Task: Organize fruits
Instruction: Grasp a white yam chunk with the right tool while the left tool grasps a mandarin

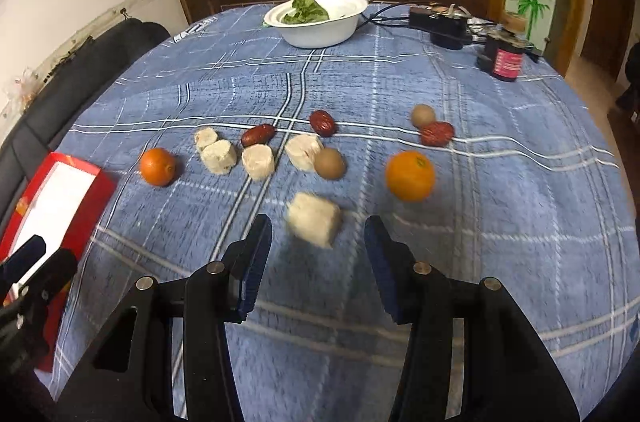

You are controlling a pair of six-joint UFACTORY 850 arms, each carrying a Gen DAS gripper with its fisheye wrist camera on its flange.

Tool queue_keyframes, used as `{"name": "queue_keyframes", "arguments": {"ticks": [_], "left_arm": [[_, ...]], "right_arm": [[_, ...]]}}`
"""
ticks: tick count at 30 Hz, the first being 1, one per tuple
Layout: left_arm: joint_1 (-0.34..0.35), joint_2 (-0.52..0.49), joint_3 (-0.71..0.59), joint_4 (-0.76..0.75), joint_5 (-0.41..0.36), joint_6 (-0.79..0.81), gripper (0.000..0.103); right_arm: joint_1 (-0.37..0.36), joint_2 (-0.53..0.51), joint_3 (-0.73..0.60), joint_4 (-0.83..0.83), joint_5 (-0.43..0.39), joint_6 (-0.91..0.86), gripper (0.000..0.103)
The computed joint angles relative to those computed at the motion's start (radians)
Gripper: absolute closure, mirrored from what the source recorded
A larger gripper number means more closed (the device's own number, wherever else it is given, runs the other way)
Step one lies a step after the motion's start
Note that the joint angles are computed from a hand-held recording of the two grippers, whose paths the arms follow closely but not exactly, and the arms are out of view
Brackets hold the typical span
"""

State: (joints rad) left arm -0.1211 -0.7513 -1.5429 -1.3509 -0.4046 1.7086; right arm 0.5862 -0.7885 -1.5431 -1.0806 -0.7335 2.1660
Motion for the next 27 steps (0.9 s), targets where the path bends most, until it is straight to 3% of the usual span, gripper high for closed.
{"name": "queue_keyframes", "arguments": {"ticks": [2, 3, 13, 17, 19, 20, 21, 22, 27], "left_arm": [[-0.012, -0.025, -0.034, 0.040, 0.007, -0.061, 0.033], [-0.018, -0.039, -0.054, 0.057, 0.008, -0.088, 0.033], [-0.101, -0.161, -0.218, 0.256, 0.048, -0.329, 0.033], [-0.132, -0.214, -0.297, 0.412, 0.080, -0.491, 0.033], [-0.141, -0.251, -0.351, 0.561, 0.074, -0.640, 0.033], [-0.138, -0.281, -0.397, 0.600, 0.021, -0.690, 0.036], [-0.135, -0.282, -0.406, 0.597, 0.010, -0.698, 0.047], [-0.128, -0.281, -0.410, 0.553, -0.010, -0.664, 0.069], [-0.100, -0.234, -0.334, 0.402, -0.068, -0.474, 0.070]], "right_arm": [[-0.014, -0.017, -0.021, 0.030, 0.022, -0.043, 0.059], [-0.020, -0.019, -0.019, 0.042, 0.041, -0.055, 0.075], [-0.001, 0.046, 0.087, -0.115, 0.066, 0.132, 0.075], [-0.007, 0.059, 0.118, -0.187, 0.100, 0.215, 0.075], [-0.009, 0.065, 0.127, -0.212, 0.108, 0.239, 0.075], [-0.009, 0.068, 0.132, -0.225, 0.110, 0.253, 0.075], [-0.009, 0.070, 0.136, -0.235, 0.112, 0.263, 0.075], [-0.010, 0.070, 0.137, -0.239, 0.114, 0.266, 0.075], [-0.009, 0.071, 0.139, -0.249, 0.118, 0.268, 0.075]]}}
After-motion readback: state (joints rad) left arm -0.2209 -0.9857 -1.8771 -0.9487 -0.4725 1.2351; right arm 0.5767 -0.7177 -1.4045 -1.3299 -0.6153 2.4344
